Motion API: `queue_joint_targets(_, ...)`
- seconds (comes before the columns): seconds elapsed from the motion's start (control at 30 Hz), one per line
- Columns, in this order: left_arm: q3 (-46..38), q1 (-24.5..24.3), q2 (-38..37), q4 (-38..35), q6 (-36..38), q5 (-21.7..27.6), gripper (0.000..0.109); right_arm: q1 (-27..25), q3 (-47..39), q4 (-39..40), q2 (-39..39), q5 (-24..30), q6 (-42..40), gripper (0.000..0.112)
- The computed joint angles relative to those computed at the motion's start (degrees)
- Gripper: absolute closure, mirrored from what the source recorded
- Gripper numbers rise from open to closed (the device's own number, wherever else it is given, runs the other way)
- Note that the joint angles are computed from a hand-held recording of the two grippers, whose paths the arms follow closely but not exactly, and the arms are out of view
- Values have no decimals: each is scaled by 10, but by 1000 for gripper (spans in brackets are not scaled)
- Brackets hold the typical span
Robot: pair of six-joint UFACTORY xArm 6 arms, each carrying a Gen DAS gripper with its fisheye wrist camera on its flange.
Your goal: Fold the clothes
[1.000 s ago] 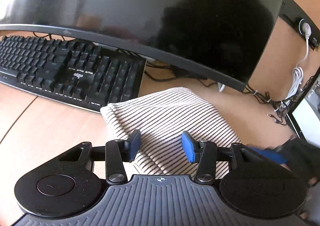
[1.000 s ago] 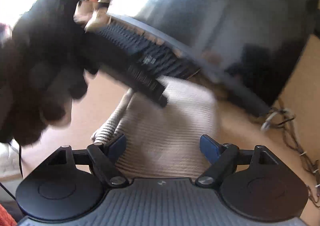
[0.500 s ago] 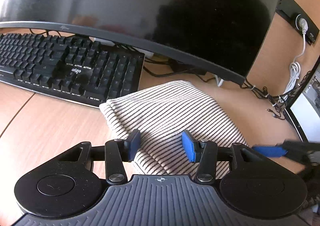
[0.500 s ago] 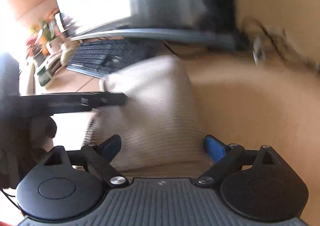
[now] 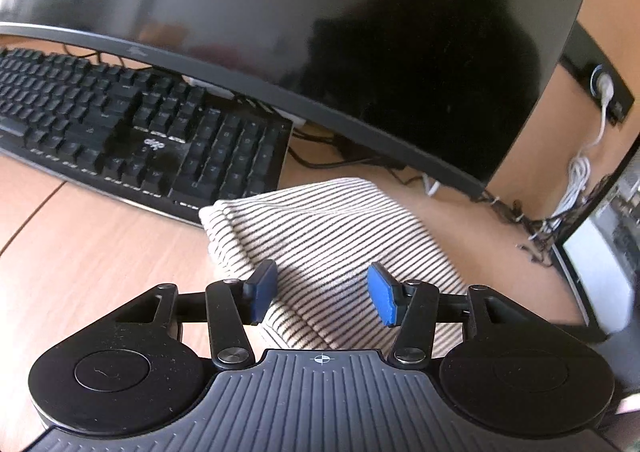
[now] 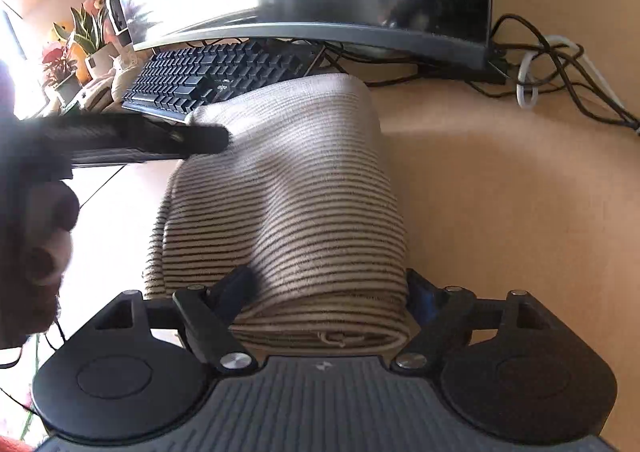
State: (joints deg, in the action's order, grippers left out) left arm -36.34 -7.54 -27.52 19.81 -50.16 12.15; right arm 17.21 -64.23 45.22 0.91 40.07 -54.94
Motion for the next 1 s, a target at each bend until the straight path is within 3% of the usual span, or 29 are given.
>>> queue_joint_targets(0.07, -4, -13, -25, 49, -55, 60, 27, 5, 8, 6, -2, -11, -4, 31)
queue_joint_targets(0.17, -7, -35, -49, 72, -94, 136, 26, 7, 12, 11, -3, -19, -12, 31)
queue_joint_targets(0.23, 5, -37, -51, 25, -68, 129, 30, 7, 13, 13, -5, -18, -16, 31)
queue_joint_targets(0.3, 19, -37, -51, -17, -48, 113, 41, 8, 13, 15, -7, -19, -20, 31)
queue_joint_targets(0.37, 35, -35, -54, -63, -24, 77, 62, 4, 11, 18, -11, -15, -27, 30)
queue_joint_targets(0.4, 35, -35, -52, -61, -24, 73, 63, 2, 11, 25, -15, -17, -34, 30)
queue_joint_targets(0.57, 34, -32, -43, -41, -36, 68, 62, 0, 15, 88, -35, -55, -79, 30)
queue_joint_targets(0.8, 42, -30, -48, -35, -41, 64, 58, -47, -60, 77, 48, 93, 80, 26)
queue_joint_targets(0.87, 40, -28, -45, -48, -25, 60, 58, -47, -67, 84, 57, 111, 91, 21)
queue_joint_targets(1.0, 30, -24, -35, -55, 1, 58, 58, -44, -70, 107, 43, 141, 78, 26)
